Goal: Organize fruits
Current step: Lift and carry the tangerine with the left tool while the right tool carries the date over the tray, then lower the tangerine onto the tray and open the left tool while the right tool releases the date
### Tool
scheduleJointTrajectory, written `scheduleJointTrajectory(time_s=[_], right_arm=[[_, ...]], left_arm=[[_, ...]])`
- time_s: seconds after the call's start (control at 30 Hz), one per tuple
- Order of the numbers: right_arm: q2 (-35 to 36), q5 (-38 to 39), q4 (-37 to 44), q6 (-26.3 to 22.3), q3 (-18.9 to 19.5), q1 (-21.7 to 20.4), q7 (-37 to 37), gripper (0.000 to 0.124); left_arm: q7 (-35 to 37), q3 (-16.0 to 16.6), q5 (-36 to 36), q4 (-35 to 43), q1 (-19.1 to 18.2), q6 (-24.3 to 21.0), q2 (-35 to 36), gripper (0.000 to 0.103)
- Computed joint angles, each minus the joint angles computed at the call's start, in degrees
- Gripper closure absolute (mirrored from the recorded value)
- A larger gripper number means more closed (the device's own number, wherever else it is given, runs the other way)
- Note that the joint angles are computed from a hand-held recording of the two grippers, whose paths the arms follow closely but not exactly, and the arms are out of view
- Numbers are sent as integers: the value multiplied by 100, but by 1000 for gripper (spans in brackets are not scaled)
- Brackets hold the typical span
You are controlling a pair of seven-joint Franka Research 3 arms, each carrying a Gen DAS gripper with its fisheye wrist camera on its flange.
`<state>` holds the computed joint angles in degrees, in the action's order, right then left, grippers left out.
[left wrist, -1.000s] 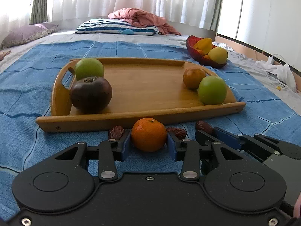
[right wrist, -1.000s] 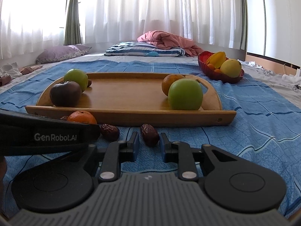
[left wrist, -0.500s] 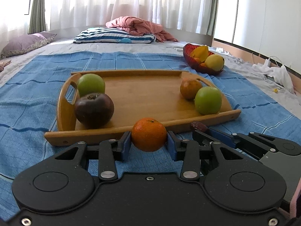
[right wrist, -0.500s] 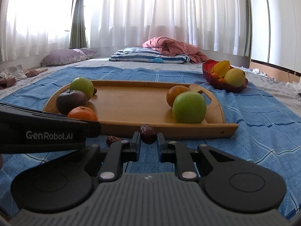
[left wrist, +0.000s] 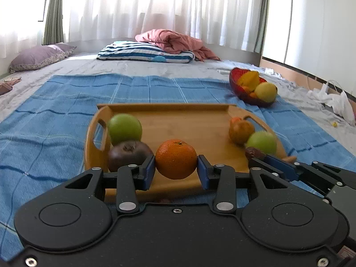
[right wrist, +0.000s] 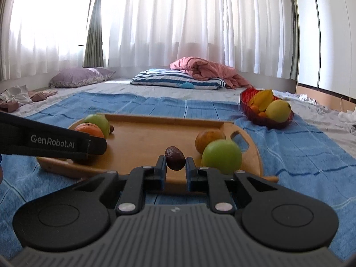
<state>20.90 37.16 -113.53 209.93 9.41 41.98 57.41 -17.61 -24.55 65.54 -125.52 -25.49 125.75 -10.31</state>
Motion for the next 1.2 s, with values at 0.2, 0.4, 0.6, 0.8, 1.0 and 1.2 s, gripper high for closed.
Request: scheduleJointTrajectory(time_s=[0.2, 0.4, 0.6, 0.8, 1.0, 1.2], right_arm=[[104, 67, 353, -150, -95, 35, -87, 103], [299, 398, 898, -395, -359, 206, -337, 103], [590, 1271, 1735, -1162, -1302, 858, -894, 103], [1180, 1319, 2493, -2537, -3539, 2203, 148, 103], [1717, 666, 3347, -3669, -4096, 2108, 1196, 103], [2316, 10, 4590, -4882, -4072, 1566, 2115, 103]], left_arm=[[131, 130, -46, 47, 145, 131, -108, 65], [279, 244, -167, 35, 374, 363, -239, 65], [549, 380, -375, 74, 647, 630, -304, 65], [1001, 590, -846, 141, 956, 1059, -295, 65], [1490, 762, -1381, 355, 1200, 1231, -56, 65], [2126, 956, -2041, 689, 1364, 1246, 324, 65]])
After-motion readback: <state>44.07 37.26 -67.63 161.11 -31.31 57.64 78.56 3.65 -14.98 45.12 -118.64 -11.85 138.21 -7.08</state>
